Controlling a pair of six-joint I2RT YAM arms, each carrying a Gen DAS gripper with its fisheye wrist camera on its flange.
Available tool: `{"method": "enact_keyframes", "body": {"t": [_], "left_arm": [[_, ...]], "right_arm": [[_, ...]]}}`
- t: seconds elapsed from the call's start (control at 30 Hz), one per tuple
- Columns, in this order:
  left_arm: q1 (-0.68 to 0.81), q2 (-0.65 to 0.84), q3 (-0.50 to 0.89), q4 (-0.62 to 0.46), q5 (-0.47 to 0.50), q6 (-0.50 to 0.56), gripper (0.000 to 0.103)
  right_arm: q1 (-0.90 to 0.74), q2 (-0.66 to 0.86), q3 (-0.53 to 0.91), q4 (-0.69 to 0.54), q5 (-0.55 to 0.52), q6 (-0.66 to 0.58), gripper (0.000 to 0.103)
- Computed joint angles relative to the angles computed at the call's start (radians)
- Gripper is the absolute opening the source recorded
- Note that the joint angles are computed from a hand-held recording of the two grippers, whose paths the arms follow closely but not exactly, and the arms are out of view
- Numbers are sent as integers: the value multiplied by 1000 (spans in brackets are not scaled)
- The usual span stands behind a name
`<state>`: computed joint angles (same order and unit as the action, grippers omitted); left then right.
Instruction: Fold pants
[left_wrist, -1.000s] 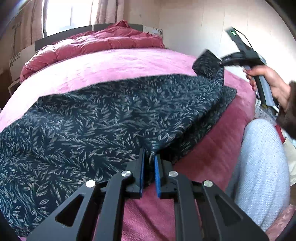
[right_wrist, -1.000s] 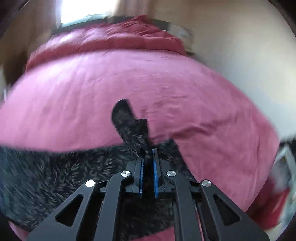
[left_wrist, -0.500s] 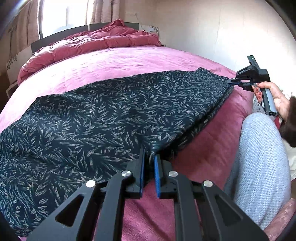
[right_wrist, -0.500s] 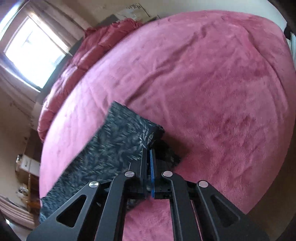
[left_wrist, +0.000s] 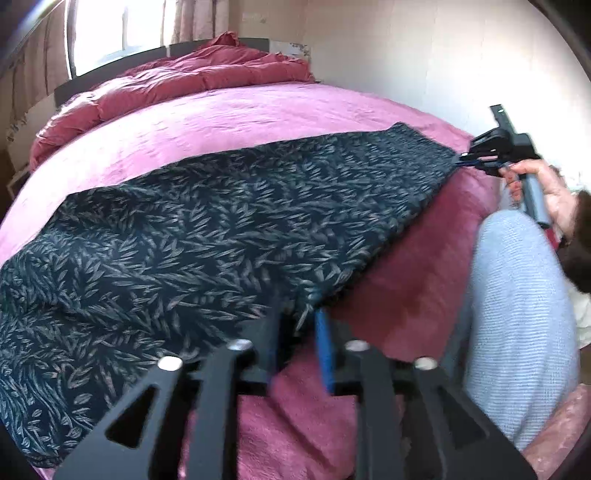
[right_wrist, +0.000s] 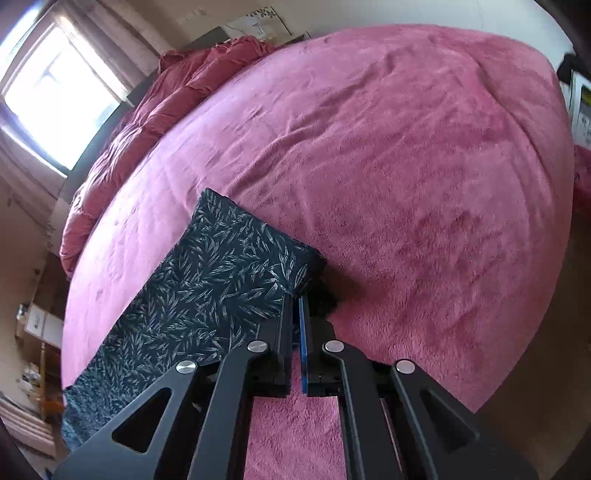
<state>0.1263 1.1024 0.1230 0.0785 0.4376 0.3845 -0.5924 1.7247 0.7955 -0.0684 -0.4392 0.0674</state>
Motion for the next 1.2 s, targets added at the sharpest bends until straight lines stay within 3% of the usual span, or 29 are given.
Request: {"method": "enact_keyframes", "body": {"t": [0.07, 0.13, 0.2, 0.27, 0.3, 0.37, 0.43, 0.6, 0.7, 0.8, 0.93, 1.1, 1.2], "left_arm": [[31, -35, 13, -65, 74, 9, 49], [77, -70, 30, -134, 136, 32, 50], [120, -108, 39, -177, 169, 38, 56], [215, -130, 71, -237, 224, 58, 58], [244, -125, 82, -247, 242, 63, 62], [341, -99, 117, -253, 292, 63, 71], [408, -41, 146, -192, 275, 21, 72], [447, 203, 266, -51, 135, -101, 71], [410, 365, 304, 118, -79, -143, 66], [431, 499, 347, 179, -171, -151, 64], [521, 609, 361, 260, -68, -174, 64], [503, 616, 335, 315, -92, -164, 64], [510, 628, 315, 355, -64, -170, 65]], "right_arm": [[21, -51, -22, -10, 41, -4, 2], [37, -118, -65, 14, 94, -1, 6], [65, -191, -97, 40, 171, 12, 16], [90, -266, -129, 67, 221, 35, 52], [95, -287, -136, 81, 237, 41, 56], [140, -367, -167, 100, 268, 49, 56], [211, -413, -176, 94, 277, 30, 52], [519, -381, -136, 43, 191, 16, 44], [759, -253, -74, 66, 169, 27, 40], [963, -77, 62, 71, 121, 47, 34], [1149, 170, 343, -10, 116, 87, 34], [1256, 463, 764, -206, 148, 95, 34], [1294, 555, 881, -285, 196, 60, 34]]}}
